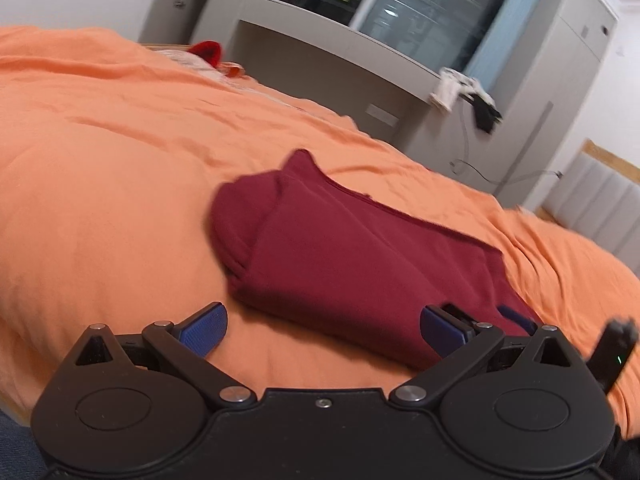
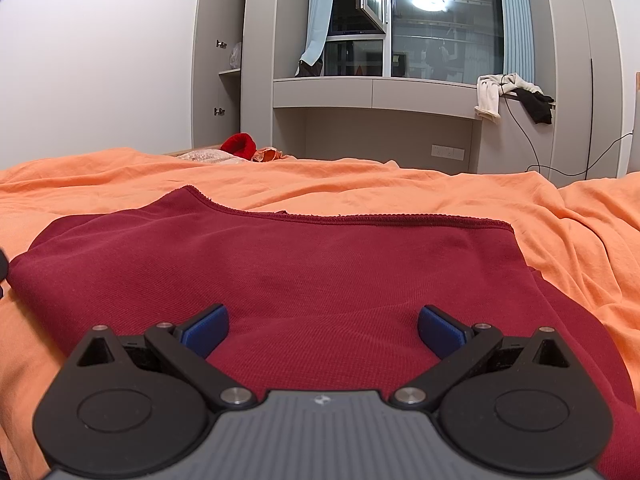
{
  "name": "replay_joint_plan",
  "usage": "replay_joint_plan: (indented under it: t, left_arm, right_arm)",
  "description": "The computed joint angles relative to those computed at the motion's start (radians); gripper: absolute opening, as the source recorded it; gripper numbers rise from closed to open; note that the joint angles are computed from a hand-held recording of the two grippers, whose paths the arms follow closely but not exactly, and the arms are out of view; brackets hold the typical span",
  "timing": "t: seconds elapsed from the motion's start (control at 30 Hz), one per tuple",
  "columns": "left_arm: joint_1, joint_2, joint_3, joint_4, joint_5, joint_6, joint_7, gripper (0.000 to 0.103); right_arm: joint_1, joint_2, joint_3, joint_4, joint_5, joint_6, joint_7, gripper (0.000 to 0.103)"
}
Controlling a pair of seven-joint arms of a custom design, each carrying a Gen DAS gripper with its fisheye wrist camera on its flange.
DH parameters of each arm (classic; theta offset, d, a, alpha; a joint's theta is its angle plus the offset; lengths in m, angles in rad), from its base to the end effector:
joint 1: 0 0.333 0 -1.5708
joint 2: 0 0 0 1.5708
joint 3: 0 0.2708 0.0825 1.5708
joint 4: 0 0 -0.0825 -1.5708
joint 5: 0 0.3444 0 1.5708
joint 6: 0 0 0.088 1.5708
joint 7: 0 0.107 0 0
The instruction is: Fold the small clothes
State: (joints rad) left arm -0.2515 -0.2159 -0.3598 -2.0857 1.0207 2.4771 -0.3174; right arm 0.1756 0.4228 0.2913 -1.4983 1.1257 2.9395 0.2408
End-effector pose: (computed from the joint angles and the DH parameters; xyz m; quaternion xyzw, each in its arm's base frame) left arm 0.4106 -0.3061 0.5457 -0.7691 0.4028 -0.4110 0.2781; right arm 0.6299 0.2125 0.4920 -0.7523 0.3515 -0.2388 0.5034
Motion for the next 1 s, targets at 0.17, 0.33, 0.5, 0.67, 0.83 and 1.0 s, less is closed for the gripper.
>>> replay_joint_plan:
  t: [0.17, 0.33, 0.5, 0.67, 0.83, 1.0]
  left_arm:
    - [0.008, 0.026, 0.02, 0.005, -0.013, 0.07, -0.011, 0.102]
    - [0.009, 0.073, 0.045, 0.051, -0.096, 0.092, 0.051, 0.102]
    - [0.001, 0.183, 0.07, 0.172, -0.173, 0.078, 0.134, 0.102]
    - [-0.035, 0.3, 0.107, 0.321, -0.186, -0.004, 0.19, 0.102]
    - [-0.081, 0.318, 0.137, 0.321, -0.057, -0.038, 0.117, 0.102]
    - [-0.096, 0.302, 0.134, 0.297, -0.005, -0.061, 0.124, 0.102]
  right_arm:
    - [0.003, 0.007, -0.002, 0.011, -0.006, -0.001, 0.005, 0.103]
    - [-0.002, -0.005, -0.018, 0.012, -0.041, -0.038, 0.04, 0.103]
    - [-0.005, -0.027, -0.025, -0.005, -0.042, -0.014, 0.065, 0.103]
    - [-0.031, -0.032, 0.022, -0.014, 0.062, 0.075, -0.07, 0.103]
    - [-0.027, -0.022, 0.023, -0.014, 0.11, 0.077, -0.122, 0.103]
    - [-0.02, -0.011, 0.029, -0.002, 0.186, 0.099, -0.211, 0.103]
